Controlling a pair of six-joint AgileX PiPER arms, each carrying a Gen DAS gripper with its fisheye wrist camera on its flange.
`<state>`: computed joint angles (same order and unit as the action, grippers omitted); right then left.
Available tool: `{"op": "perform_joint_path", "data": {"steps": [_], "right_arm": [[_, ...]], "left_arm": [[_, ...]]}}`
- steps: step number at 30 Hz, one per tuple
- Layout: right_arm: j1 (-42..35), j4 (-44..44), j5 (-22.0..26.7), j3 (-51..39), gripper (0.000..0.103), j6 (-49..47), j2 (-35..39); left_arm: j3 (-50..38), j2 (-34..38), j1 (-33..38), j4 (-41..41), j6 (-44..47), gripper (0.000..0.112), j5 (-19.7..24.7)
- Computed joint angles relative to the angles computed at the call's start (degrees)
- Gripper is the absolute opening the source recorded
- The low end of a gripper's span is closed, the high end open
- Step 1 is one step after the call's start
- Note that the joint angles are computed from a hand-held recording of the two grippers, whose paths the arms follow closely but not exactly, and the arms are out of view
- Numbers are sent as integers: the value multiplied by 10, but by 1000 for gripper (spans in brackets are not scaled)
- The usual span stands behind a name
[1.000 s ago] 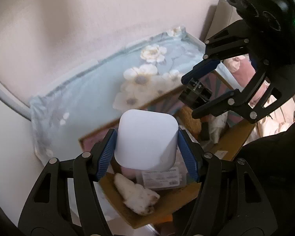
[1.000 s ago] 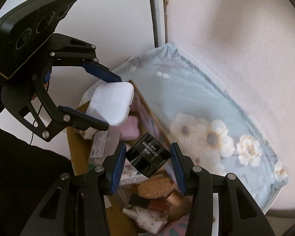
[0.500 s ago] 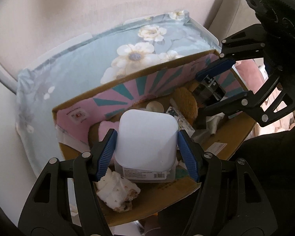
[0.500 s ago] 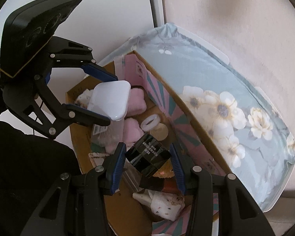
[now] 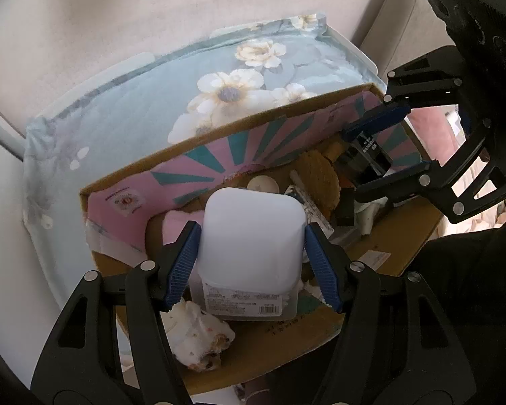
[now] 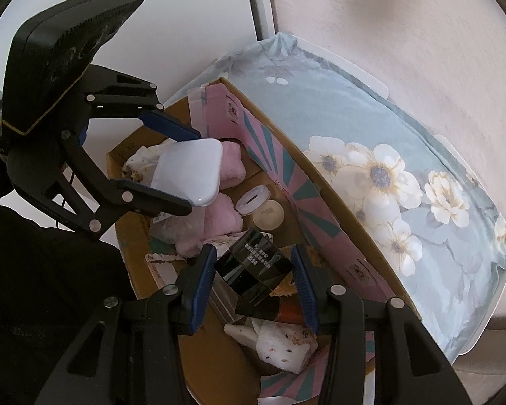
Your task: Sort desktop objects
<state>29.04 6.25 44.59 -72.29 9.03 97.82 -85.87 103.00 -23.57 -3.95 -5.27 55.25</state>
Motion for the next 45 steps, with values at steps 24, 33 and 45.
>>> {"op": "perform_joint_path", "data": {"steps": [24, 33, 45], "right_arm": [[10, -49, 10, -1, 94, 65, 5], [5, -36, 19, -11, 94, 55, 11], [-2, -30, 27, -9, 94, 51, 14]], "left_arm": [[-60, 24, 0, 24, -23, 103, 46], [-71, 31, -2, 43, -36, 103, 57], [-98, 49, 3, 37, -34, 103, 87]]}}
